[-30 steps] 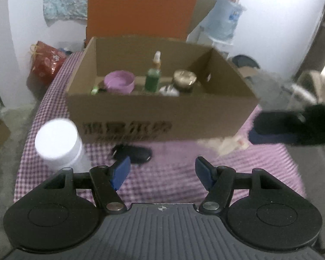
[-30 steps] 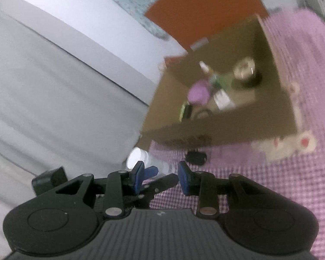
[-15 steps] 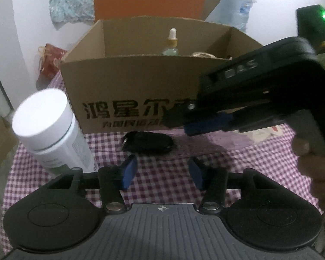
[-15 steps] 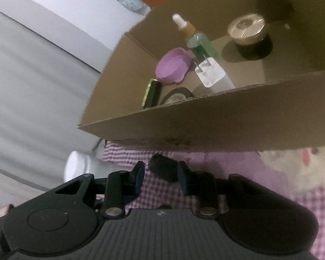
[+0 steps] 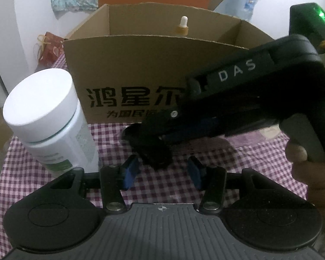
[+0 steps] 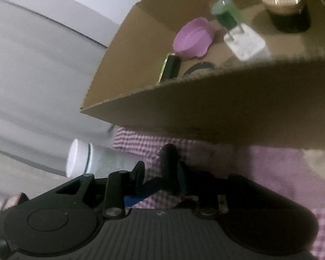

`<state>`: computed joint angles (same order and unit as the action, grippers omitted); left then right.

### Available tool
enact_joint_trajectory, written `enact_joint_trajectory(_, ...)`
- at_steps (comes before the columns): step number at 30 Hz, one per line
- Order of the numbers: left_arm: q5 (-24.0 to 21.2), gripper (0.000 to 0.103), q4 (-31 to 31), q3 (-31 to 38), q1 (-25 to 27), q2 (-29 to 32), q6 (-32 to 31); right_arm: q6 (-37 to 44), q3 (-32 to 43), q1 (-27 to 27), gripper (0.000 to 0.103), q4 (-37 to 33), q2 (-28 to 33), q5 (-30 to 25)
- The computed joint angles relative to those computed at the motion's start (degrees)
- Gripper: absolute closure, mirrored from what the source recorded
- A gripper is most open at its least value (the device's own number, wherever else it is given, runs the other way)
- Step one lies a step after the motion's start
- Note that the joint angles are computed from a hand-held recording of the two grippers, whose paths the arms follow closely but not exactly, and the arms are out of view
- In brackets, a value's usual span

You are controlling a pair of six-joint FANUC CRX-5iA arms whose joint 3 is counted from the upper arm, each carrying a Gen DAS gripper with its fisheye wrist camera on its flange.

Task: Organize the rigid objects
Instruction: 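Close the right gripper on the black oval case, then lift the black case with the right gripper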

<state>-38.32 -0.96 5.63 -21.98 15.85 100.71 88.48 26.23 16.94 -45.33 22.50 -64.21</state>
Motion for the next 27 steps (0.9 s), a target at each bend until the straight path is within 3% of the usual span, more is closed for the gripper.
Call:
enact_joint_trajectory(2, 0.05, 0.052, 0.45, -0.21, 0.19, -0.08, 0.04, -1.36, -0.82, 1.83, 0.067, 4.65, -0.55, 2.87)
enact_joint_trajectory(13, -0.59, 0.052, -1.03, 0.38, -0.16, -0.01, -0.50, -2.51, 0.98, 2.94, 0.078, 5.16, 1.28, 1.21)
enact_joint_trajectory(18, 0.67, 0.053, 7.44, -2.90, 0.54, -1.01, -9.98, -2.46, -1.27, 1.39, 0.085, 2.81, -0.32, -0.52)
enact_joint_trajectory(27, -0.55, 0.053, 18.51, -7.88, 0.04, -3.30, -25.10, -2.87, -8.56, -0.25, 0.086, 2.48, -6.19, -1.37)
